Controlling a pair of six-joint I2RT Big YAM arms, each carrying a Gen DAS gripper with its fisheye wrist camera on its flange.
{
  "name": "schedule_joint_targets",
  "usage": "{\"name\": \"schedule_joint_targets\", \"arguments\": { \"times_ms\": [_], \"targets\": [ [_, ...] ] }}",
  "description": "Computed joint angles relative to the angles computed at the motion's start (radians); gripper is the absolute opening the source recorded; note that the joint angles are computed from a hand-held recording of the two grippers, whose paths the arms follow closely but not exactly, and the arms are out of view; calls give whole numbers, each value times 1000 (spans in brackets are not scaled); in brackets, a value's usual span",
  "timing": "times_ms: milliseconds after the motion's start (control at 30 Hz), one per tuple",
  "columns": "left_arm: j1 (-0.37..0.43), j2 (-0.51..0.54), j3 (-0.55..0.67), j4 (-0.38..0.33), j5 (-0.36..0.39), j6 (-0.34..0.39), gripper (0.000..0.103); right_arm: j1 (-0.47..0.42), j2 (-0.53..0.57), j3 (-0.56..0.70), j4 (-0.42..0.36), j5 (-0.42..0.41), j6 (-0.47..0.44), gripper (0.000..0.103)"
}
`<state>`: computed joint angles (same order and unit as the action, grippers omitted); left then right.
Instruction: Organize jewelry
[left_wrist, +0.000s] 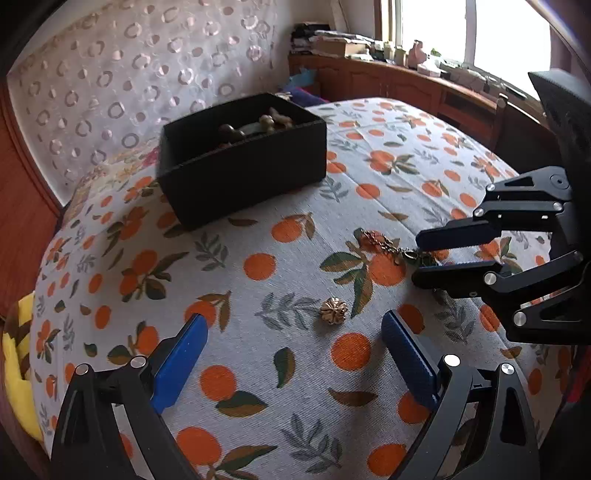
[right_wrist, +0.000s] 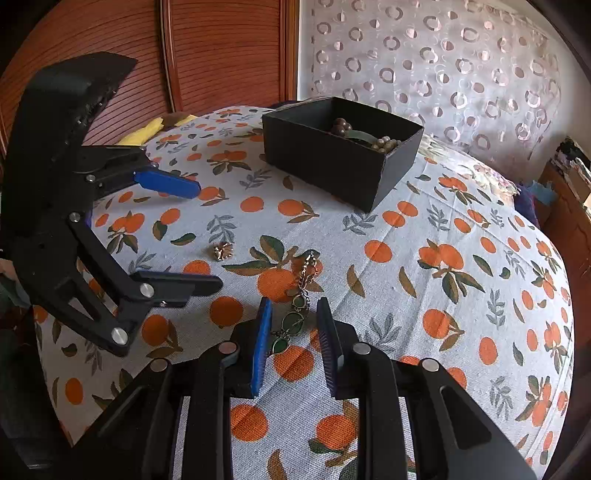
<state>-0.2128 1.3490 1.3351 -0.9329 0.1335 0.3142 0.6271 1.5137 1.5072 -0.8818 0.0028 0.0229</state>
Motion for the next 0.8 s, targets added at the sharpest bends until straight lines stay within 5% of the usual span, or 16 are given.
{"name": "schedule_joint_targets", "arguments": {
  "times_ms": [167,400,533,733,800],
  "targets": [
    [1,3,3,4,21,-5,92,-2,0,2,-2,5,8,25],
    [7,-8,3,-1,64,-16,34,-2,1,1,0,34,27,25],
    [4,-15,-5,7,72,-19,14,-4,0,0,1,33,25,25],
    [2,-46,-35,30,73,-45,14,-2,-1,-2,2,37,23,25],
    [5,-60,-44,44,69,-53,14,0,0,-1,2,31,13,15]
  ]
}}
